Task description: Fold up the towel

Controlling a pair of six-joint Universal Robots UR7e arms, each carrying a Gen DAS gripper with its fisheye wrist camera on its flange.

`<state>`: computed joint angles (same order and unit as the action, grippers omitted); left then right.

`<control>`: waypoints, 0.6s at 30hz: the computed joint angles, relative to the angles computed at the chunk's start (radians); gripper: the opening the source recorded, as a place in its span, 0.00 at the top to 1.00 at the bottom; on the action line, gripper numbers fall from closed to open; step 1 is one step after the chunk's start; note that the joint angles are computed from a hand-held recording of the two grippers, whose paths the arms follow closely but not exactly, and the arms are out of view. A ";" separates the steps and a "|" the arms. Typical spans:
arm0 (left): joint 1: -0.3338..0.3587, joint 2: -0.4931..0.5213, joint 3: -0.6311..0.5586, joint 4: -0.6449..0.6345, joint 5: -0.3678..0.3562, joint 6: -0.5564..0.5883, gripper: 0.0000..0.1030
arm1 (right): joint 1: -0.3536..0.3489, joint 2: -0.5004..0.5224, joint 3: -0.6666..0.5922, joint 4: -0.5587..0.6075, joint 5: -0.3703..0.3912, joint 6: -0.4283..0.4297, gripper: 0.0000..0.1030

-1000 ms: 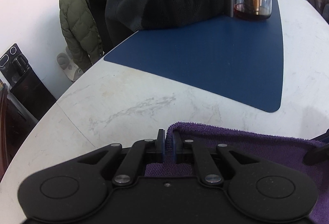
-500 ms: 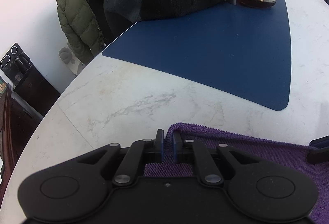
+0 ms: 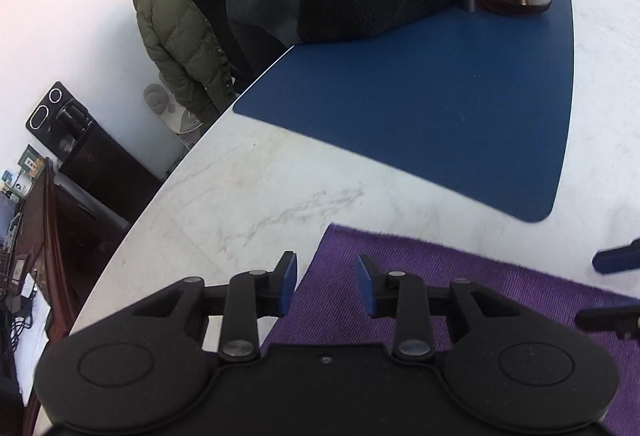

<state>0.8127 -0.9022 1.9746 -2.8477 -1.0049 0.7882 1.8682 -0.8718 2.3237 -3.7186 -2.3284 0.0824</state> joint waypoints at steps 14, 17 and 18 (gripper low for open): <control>0.003 -0.314 0.195 0.209 0.046 -0.186 0.66 | 0.149 -0.051 0.030 0.091 -0.108 0.051 0.58; 0.012 -0.399 0.237 0.289 0.059 -0.261 0.64 | 0.179 -0.057 0.037 0.123 -0.115 0.067 0.57; 0.016 -0.418 0.245 0.310 0.062 -0.283 0.63 | 0.185 -0.060 0.038 0.133 -0.117 0.073 0.57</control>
<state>0.8284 -1.3206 2.2197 -2.5379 -0.9430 0.5051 2.0537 -0.9321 2.3622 -3.5853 -2.4449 0.1553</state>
